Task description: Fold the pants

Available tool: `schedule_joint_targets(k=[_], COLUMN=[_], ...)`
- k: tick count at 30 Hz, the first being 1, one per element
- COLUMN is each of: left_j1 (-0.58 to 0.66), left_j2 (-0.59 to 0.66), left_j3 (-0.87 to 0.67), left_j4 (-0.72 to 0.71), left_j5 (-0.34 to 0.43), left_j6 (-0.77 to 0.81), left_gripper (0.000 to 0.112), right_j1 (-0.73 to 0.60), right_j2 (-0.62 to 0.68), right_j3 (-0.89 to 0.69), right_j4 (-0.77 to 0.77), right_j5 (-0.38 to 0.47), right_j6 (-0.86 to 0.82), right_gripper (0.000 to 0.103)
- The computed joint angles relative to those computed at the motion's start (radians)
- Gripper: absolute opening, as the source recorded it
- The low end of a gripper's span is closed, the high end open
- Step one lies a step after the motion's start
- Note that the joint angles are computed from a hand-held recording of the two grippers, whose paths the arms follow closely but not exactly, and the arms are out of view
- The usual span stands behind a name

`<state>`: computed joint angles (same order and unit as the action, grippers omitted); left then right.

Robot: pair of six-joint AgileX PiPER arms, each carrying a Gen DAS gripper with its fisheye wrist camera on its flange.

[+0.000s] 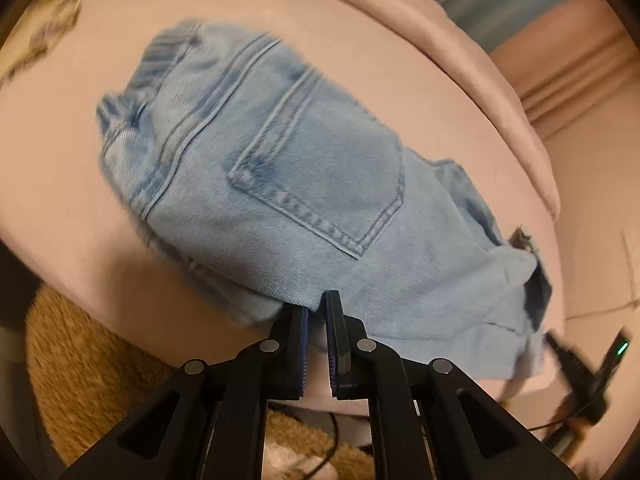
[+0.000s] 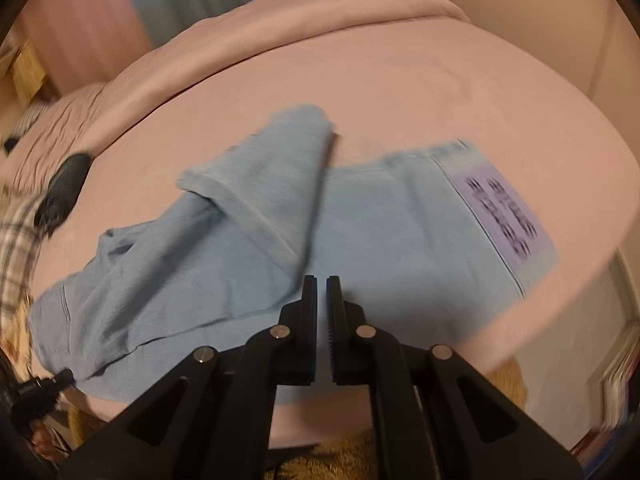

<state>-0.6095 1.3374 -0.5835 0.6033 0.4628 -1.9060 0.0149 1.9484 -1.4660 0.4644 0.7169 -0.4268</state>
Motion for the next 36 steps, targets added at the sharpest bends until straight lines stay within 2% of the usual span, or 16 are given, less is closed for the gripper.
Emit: schedule_joint_targets(k=[2,3,4,7,9,11,12,13,15,18,20,24,28,30,33,36], left_j1=[-0.012,-0.011,-0.008,0.033,0.045,0.043,0.036,0.013,-0.002,0.050,0.084,0.077,0.051,0.034,0.026,0.032], left_j2=[0.012,0.014,0.013,0.002,-0.003,-0.043,-0.070,-0.088,-0.109,-0.160,-0.155,-0.168,-0.185,-0.156,-0.145,-0.144], left_j3=[-0.023,-0.024,-0.019,-0.029,-0.026,-0.014,-0.002,-0.003,-0.009,0.040,0.031,0.028,0.055,0.061,0.064,0.040], left_j4=[0.015,0.013,0.008,-0.049,-0.063,-0.060,-0.037,0.009,0.045,0.085,0.042,-0.021,-0.099,-0.104,-0.104,-0.143], left_j5=[0.038,0.038,0.030,0.009,-0.006,0.025,0.045,0.105,0.205,0.166,0.172,0.183,0.163,0.169,0.173,0.203], left_j6=[0.003,0.010,0.012,0.090,0.103,0.098,0.073,0.015,-0.035,-0.075,-0.018,0.015,0.055,0.061,0.052,0.109], left_gripper=[0.007,0.007,0.007,0.007,0.008,0.012,0.018,0.023,0.025,0.025,0.014,0.009,0.009,0.009,0.010,0.010], right_j1=[0.045,0.072,0.086,0.150,0.204,0.258,0.271,0.271,0.237,0.137,0.063,-0.102,-0.198,-0.201,-0.214,-0.253], right_j2=[0.000,0.007,0.015,0.097,0.181,0.274,0.301,0.329,0.354,0.292,0.202,0.073,0.026,0.050,0.146,0.177], right_j3=[-0.028,-0.051,-0.067,-0.193,-0.296,-0.388,-0.408,-0.433,-0.475,-0.447,-0.372,-0.265,-0.136,-0.090,-0.106,-0.131], right_j4=[-0.042,-0.056,-0.062,-0.138,-0.274,-0.463,-0.540,-0.578,-0.532,-0.271,-0.129,0.146,0.154,0.053,-0.015,0.070], right_j5=[-0.036,-0.054,-0.061,-0.044,-0.016,-0.022,-0.035,-0.040,-0.026,-0.028,-0.075,-0.041,-0.021,-0.027,0.021,0.043], right_j6=[-0.016,-0.029,-0.034,-0.010,0.063,0.186,0.237,0.251,0.252,0.135,0.084,-0.021,-0.033,0.019,0.094,0.083], right_gripper=[0.038,0.064,0.068,0.067,0.065,0.056,0.026,0.005,0.005,0.004,0.004,0.004,0.005,0.005,0.006,0.009])
